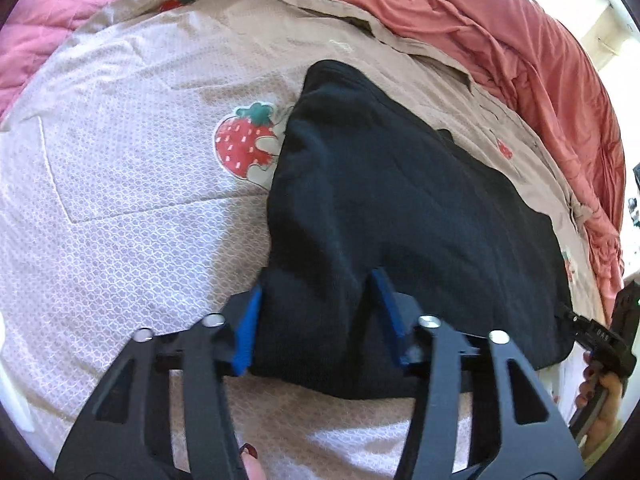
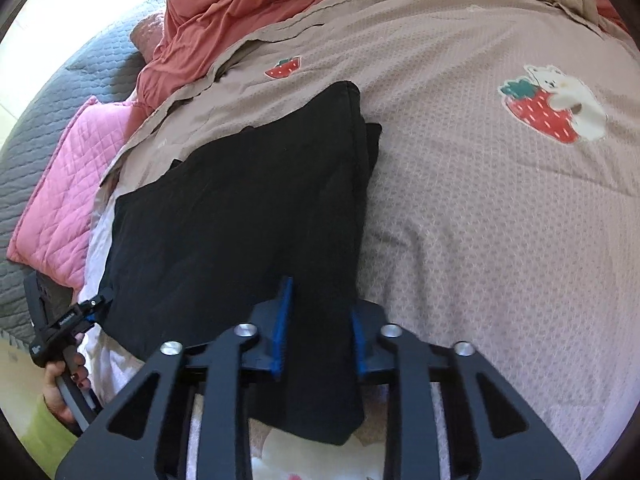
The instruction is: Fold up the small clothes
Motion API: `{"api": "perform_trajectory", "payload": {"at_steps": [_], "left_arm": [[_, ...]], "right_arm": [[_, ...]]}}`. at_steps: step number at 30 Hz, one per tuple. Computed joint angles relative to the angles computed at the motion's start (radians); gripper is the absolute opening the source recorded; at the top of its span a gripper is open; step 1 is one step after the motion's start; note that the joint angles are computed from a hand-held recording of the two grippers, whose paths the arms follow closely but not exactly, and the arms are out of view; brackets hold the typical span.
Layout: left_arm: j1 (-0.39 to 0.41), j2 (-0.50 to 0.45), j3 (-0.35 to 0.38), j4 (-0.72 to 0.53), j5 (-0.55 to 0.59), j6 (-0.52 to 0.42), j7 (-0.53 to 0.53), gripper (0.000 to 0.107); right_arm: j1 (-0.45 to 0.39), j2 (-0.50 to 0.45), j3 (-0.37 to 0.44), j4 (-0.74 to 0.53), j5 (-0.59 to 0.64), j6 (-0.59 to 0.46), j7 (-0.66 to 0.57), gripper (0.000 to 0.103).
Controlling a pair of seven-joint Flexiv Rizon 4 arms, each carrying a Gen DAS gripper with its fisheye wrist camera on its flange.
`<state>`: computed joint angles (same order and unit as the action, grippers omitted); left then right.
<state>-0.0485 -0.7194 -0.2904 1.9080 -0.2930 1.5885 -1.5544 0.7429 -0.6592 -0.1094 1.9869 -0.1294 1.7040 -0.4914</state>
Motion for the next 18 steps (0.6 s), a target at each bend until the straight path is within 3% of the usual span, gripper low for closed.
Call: {"api": "perform_trajectory", "payload": {"at_steps": [2, 5, 11, 14, 18], "left_arm": [[-0.031, 0.008, 0.032, 0.0, 0.013, 0.004, -0.001, 0.023], [-0.056, 0.021, 0.062, 0.002, 0.028, 0.002, 0.004, 0.017], [0.084, 0.037, -0.084, 0.072, 0.032, 0.058, 0.033, 0.015], [0.082, 0.032, -0.077, 0.076, 0.043, 0.057, 0.037, 0.015], [0.14, 0.018, -0.139, 0.104, 0.063, 0.092, 0.039, 0.015]], "right_arm": [[0.02, 0.006, -0.019, 0.018, 0.01, 0.025, 0.001, 0.01], [0.07, 0.02, -0.061, 0.043, 0.031, 0.043, -0.003, 0.008], [0.162, 0.027, -0.141, 0.071, 0.089, 0.051, 0.014, 0.008], [0.179, 0.011, -0.163, 0.049, 0.069, -0.003, 0.019, 0.008], [0.218, -0.006, -0.21, 0.048, 0.055, -0.017, 0.056, 0.015]]}}
